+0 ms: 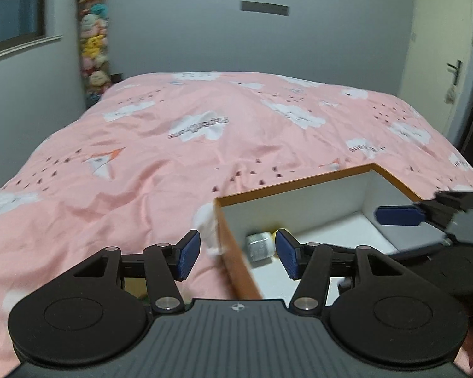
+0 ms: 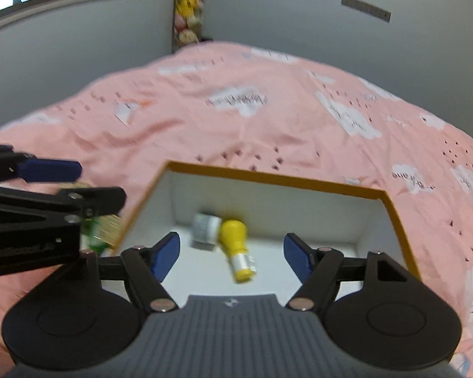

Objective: Organize rigid objects
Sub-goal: 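Withdraw both tools from the box back toward the item pile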

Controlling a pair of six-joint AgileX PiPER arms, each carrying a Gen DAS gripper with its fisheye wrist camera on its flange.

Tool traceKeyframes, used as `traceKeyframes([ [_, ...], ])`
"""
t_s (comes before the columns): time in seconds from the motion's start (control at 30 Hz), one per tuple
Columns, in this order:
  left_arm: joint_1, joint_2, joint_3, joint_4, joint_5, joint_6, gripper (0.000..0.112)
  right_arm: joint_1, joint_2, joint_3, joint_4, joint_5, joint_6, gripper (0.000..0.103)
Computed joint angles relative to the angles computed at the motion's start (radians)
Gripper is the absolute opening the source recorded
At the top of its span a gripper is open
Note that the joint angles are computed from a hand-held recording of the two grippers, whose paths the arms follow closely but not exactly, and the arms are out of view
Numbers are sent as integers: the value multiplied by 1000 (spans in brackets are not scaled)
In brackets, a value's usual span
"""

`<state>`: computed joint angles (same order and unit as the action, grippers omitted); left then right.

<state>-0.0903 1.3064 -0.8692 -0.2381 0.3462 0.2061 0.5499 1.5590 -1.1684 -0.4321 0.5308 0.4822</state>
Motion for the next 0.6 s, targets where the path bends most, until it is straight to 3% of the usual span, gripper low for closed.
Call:
traceKeyframes([
  [0.2,74,-105,88,-164,14,166,65,139,-106,147,-242,-65,271,81],
  [0.37,152,-182,177,-303,39,339,65,214,-186,230,-286,-99,366,81],
  [0.47,248,-210,199,-396,126,450,65,270,-209,272,-366,-104,442,82],
  [0.6,362,-239,235,-485,220,571,65,300,-195,278,-291,-108,353,82],
])
